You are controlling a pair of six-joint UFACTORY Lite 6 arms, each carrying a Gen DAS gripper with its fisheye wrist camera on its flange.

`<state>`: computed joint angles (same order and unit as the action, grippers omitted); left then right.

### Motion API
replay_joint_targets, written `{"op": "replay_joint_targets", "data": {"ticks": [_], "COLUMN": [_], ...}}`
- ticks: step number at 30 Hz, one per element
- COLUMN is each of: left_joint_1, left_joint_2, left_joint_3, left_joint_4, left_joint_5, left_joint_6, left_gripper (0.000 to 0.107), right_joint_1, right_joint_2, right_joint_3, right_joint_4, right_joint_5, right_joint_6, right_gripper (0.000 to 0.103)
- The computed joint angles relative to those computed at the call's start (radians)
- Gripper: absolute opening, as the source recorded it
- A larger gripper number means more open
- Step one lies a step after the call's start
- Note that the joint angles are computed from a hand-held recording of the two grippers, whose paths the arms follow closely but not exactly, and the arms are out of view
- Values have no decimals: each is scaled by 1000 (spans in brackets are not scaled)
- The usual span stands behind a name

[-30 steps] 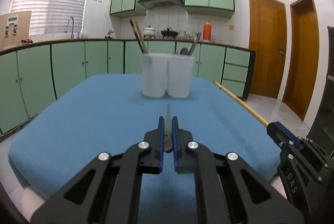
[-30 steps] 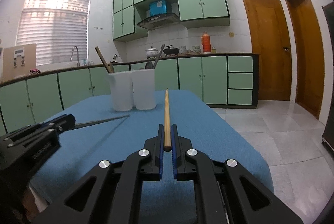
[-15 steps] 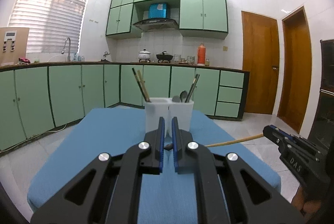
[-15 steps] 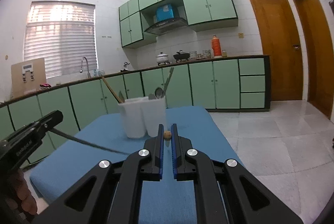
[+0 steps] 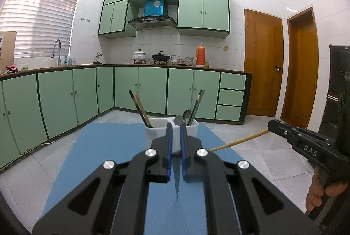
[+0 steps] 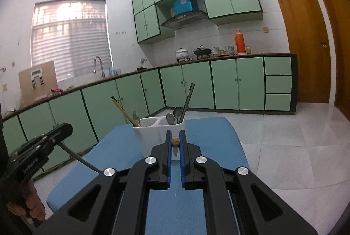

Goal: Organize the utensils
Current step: 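Lift and carry both chopsticks up over the white holder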

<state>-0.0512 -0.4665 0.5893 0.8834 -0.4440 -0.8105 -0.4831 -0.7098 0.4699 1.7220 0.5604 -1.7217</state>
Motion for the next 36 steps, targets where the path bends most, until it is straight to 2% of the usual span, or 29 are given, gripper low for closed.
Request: {"op": "replay_joint_targets", "data": {"ticks": [4, 14, 17, 23, 28, 31, 36], "left_joint_1": [37, 47, 36, 12, 4, -3, -47], "left_joint_2": [50, 171, 208, 284, 344, 388, 471], "left_joint_3": [65, 244, 298, 408, 549, 654, 834], "left_joint_4": [81, 120, 102, 102, 220, 300, 308], "left_joint_5": [-15, -3, 10, 43, 62, 79, 131], "left_joint_6": [-78, -131, -116, -117, -261, -359, -380], "left_gripper": [6, 6, 6, 6, 6, 6, 6], "right_joint_1": [84, 185, 204, 216, 223, 216, 216], "right_joint_2": [52, 209, 283, 420, 503, 573, 744], "right_joint_3": [96, 329, 419, 574, 736, 880, 1171], "right_joint_4": [-106, -513, -652, -806, -912, -957, -1062], "right_joint_5": [-98, -141, -121, -55, 14, 101, 219], "right_joint_6": [96, 494, 633, 767, 859, 909, 1034], "right_gripper": [7, 7, 7, 7, 7, 7, 7]}}
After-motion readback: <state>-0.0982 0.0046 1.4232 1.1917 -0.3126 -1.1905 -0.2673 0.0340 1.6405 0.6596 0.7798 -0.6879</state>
